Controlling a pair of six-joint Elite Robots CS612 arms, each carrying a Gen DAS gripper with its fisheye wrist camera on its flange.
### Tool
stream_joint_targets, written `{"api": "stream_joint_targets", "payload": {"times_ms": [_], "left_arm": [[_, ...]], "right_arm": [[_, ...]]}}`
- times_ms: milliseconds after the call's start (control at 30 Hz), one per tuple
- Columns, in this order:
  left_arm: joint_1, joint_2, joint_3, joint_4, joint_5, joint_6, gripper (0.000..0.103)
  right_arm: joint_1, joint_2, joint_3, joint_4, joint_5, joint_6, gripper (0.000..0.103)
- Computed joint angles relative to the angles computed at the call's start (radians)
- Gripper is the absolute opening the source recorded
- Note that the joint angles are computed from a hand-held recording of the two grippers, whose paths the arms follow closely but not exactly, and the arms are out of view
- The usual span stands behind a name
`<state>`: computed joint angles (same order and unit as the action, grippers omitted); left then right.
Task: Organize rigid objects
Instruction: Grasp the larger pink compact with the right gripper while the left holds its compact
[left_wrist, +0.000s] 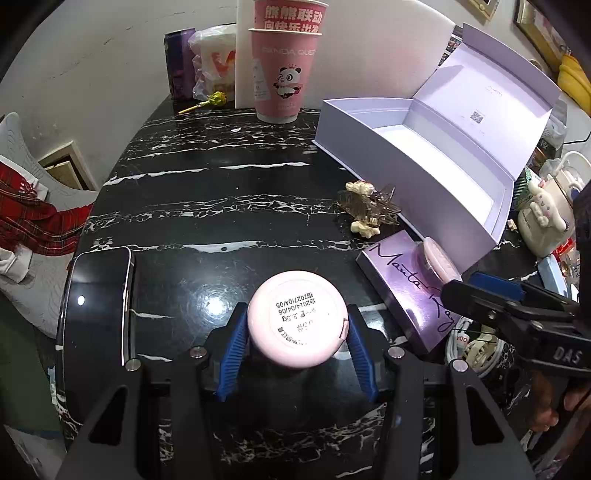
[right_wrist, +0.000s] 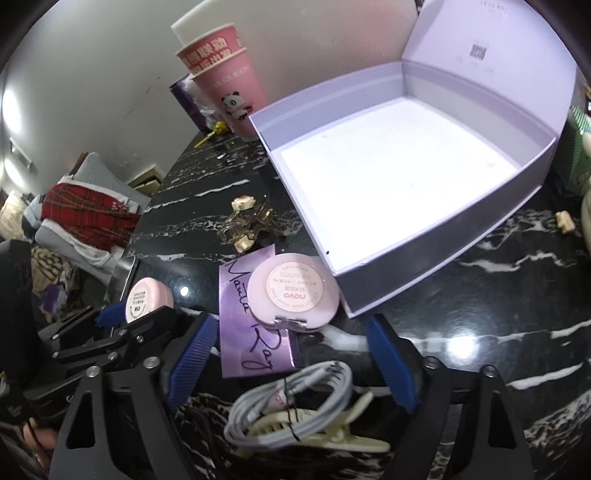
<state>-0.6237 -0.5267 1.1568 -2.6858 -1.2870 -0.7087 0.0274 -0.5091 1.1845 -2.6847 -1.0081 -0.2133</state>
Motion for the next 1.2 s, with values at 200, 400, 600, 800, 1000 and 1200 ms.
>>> {"api": "stream_joint_targets", "payload": {"times_ms": [200, 400, 600, 800, 1000, 1200], "left_arm": [[0.009, 0.006, -0.006, -0.015, -0.016, 0.012, 0.051], [0.014, 0.007, -0.006, -0.022, -0.023, 0.034, 0.051], [0.017, 0.007, -0.002, -0.032, -0.033, 0.029, 0.051], [0.011, -0.001, 0.015, -0.043, -0.017, 0.028, 0.051], [0.002, -0.01, 0.037, -0.057, -0.011, 0.003, 0.051], [-0.009, -0.023, 0.062, -0.062, 0.01, -0.023, 0.051]], "right_arm": [[0.007, 0.007, -0.019, 0.035, -0.011, 0.033, 0.071], [0.012, 0.006, -0.015, 0.008, -0.036, 0.092, 0.066], [0.017, 0.008, -0.014, -0.007, -0.049, 0.117, 0.053], [0.013, -0.009, 0.02, -0.044, -0.044, 0.076, 0.053], [0.013, -0.035, 0.07, -0.056, -0.048, -0.02, 0.053], [0.022, -0.037, 0.086, -0.1, -0.074, -0.077, 0.063]]}}
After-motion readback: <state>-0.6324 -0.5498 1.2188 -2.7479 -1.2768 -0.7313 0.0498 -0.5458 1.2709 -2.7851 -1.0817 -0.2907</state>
